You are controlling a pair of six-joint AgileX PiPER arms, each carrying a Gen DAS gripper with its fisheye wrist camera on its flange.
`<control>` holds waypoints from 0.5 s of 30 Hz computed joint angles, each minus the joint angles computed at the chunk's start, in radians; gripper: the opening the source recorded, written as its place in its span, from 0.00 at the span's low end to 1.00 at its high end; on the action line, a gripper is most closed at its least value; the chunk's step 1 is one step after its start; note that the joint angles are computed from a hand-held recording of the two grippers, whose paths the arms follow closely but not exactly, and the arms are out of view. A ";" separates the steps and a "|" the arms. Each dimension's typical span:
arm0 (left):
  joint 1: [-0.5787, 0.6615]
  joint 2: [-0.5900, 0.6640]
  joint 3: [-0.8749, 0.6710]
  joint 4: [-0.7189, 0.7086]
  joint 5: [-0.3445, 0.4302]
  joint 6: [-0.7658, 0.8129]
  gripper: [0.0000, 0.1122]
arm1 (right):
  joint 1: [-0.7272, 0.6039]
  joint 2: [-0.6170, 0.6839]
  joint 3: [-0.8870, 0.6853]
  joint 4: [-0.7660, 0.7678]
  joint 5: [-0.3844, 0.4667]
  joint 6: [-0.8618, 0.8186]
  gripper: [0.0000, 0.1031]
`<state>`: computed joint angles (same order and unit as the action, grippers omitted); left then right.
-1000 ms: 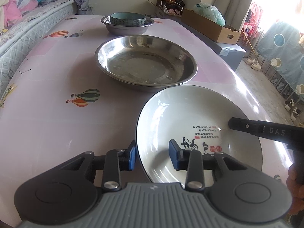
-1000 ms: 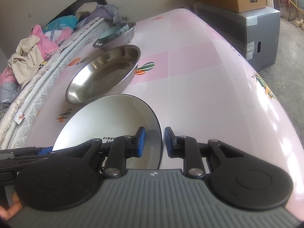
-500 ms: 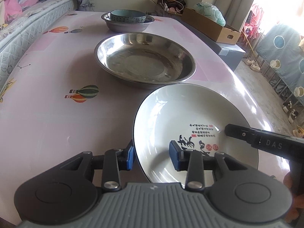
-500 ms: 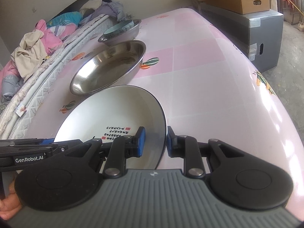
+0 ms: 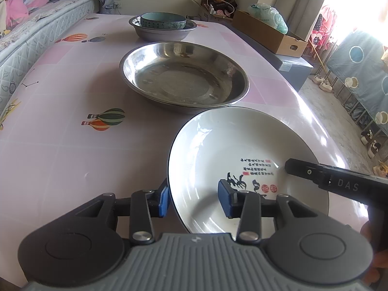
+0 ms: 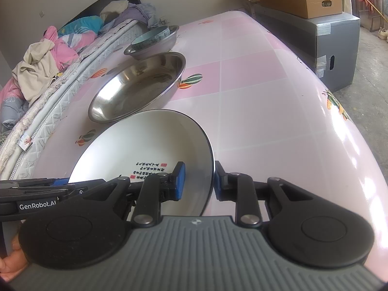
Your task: Organize plates and bowls
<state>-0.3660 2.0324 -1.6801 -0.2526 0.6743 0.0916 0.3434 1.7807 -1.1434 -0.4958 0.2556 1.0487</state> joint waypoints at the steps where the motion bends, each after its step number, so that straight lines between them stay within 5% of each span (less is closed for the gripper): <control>1: 0.000 0.000 0.000 0.000 0.000 0.000 0.37 | 0.001 0.000 0.000 -0.003 0.000 0.003 0.23; 15: -0.002 0.001 -0.004 0.006 0.004 -0.005 0.37 | 0.000 0.000 0.001 -0.001 -0.002 -0.001 0.24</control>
<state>-0.3683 2.0332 -1.6845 -0.2464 0.6780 0.0863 0.3432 1.7811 -1.1422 -0.4964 0.2531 1.0479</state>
